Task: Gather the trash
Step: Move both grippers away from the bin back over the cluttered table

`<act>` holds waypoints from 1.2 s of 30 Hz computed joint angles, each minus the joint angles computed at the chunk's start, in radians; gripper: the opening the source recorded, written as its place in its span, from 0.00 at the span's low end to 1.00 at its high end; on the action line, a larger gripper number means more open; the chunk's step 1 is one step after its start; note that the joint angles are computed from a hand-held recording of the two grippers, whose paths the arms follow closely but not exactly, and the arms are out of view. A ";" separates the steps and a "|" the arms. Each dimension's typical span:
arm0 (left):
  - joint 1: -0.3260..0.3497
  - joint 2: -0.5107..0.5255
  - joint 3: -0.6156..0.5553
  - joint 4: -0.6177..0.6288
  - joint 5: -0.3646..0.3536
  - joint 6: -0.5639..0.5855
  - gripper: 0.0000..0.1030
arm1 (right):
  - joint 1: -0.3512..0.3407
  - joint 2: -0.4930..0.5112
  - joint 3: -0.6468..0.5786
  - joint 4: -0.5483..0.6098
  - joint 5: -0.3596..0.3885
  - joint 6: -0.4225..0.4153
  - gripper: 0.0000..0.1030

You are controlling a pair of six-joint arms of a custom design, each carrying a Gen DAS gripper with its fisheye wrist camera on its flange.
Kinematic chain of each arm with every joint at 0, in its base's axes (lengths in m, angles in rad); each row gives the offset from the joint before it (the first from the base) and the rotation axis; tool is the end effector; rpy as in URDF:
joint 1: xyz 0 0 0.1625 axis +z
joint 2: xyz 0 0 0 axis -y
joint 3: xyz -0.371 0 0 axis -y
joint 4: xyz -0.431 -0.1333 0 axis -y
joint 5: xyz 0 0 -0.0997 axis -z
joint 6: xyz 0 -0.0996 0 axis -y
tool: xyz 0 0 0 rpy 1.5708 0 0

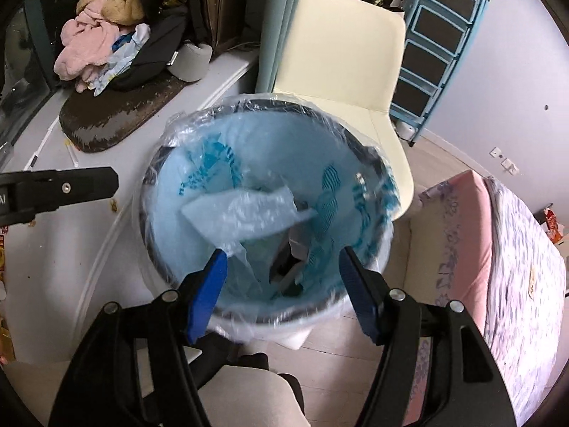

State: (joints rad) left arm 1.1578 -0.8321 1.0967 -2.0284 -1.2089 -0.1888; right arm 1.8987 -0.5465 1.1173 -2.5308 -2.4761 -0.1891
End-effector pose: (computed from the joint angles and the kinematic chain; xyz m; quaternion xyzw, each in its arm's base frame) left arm -0.1593 -0.7835 0.2518 0.0923 0.9749 -0.1436 0.1430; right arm 0.3081 -0.7351 0.1034 0.1438 -0.8746 0.2032 0.4160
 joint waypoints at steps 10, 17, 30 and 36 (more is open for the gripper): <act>-0.003 -0.105 0.140 -0.034 0.012 -0.005 0.52 | 0.029 -0.043 0.114 -0.195 0.009 -0.037 0.61; 0.000 -0.204 0.242 -0.054 0.070 -0.010 0.57 | 0.057 0.010 0.075 -0.170 0.099 -0.116 0.61; 0.021 -0.437 0.464 -0.153 0.193 -0.054 0.73 | 0.120 0.102 0.024 -0.091 0.244 -0.182 0.61; 0.031 -0.554 0.557 -0.174 0.252 -0.075 0.76 | 0.160 0.153 -0.006 -0.060 0.303 -0.216 0.61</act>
State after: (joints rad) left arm 1.1891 -1.3866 1.6533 -2.2028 -0.9567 -0.2640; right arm 2.0589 -0.3932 1.1116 -2.5906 -2.1732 -0.4050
